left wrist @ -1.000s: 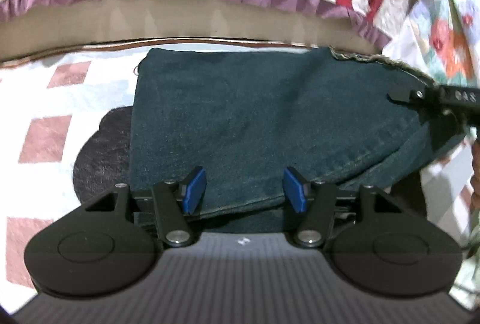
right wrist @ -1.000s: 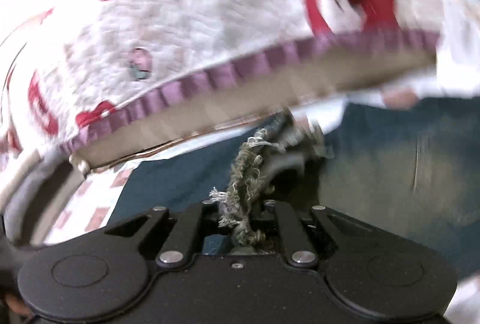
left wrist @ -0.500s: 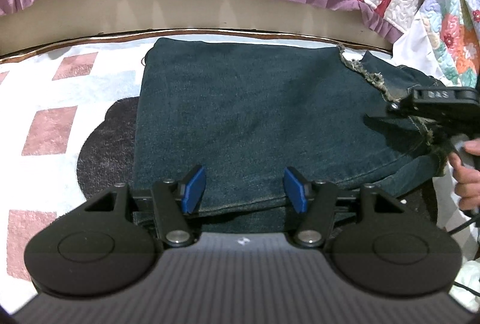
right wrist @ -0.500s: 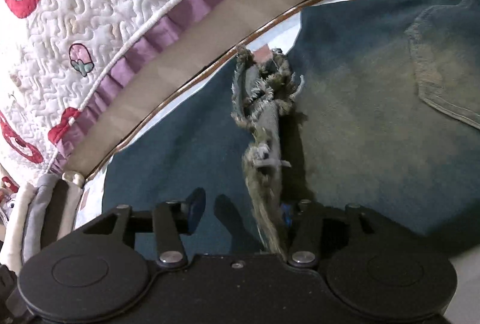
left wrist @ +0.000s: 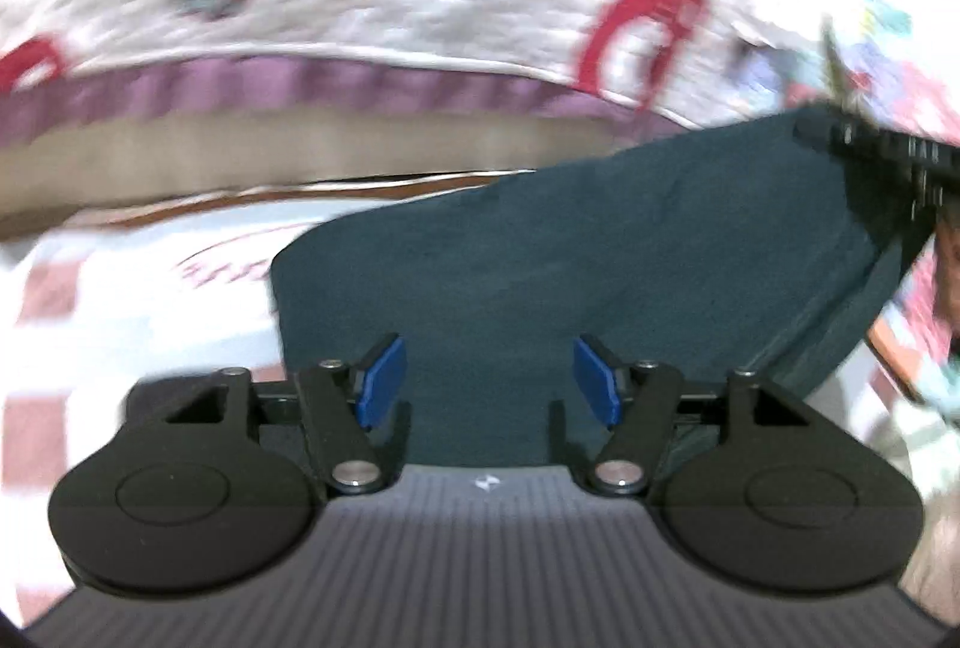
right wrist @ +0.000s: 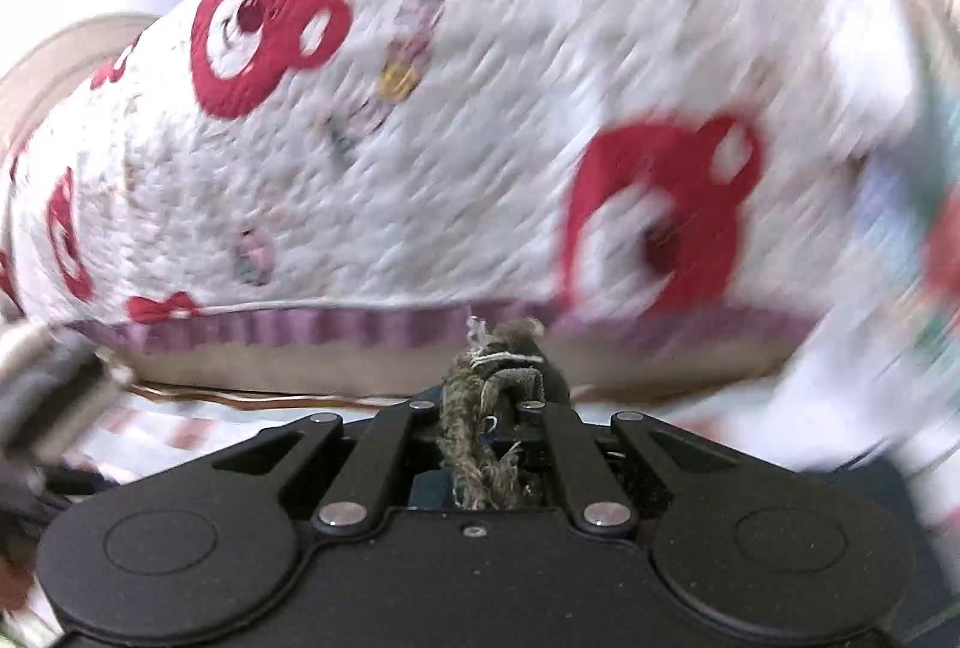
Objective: Fold clothes
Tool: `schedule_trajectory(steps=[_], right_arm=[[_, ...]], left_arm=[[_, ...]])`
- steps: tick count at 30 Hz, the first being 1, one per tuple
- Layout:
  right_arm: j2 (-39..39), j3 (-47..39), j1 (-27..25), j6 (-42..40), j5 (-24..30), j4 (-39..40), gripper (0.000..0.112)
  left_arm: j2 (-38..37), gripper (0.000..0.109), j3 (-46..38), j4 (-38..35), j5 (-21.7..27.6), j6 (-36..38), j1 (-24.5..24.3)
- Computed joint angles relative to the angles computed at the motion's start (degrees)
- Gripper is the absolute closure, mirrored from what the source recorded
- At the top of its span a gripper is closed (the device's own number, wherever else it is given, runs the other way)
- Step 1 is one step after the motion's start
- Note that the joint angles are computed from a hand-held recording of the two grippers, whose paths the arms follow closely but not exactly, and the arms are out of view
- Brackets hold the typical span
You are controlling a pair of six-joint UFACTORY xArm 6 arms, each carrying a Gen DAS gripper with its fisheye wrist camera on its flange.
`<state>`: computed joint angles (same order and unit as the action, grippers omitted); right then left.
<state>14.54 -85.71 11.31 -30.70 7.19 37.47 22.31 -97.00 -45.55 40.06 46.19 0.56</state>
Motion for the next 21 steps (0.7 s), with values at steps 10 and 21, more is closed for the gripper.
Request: schedule_trajectory(steps=[10, 21], right_arm=[[3.0, 11.3, -14.8, 6.6, 8.8, 15.0, 0.091], [10.4, -1.3, -19.7, -3.2, 27.4, 26.8, 0.058]], left_arm=[[0.9, 0.045, 10.5, 16.8, -12.7, 4.4, -10.2], [1.8, 0.044, 6.3, 15.5, -5.0, -1.4, -7.3]])
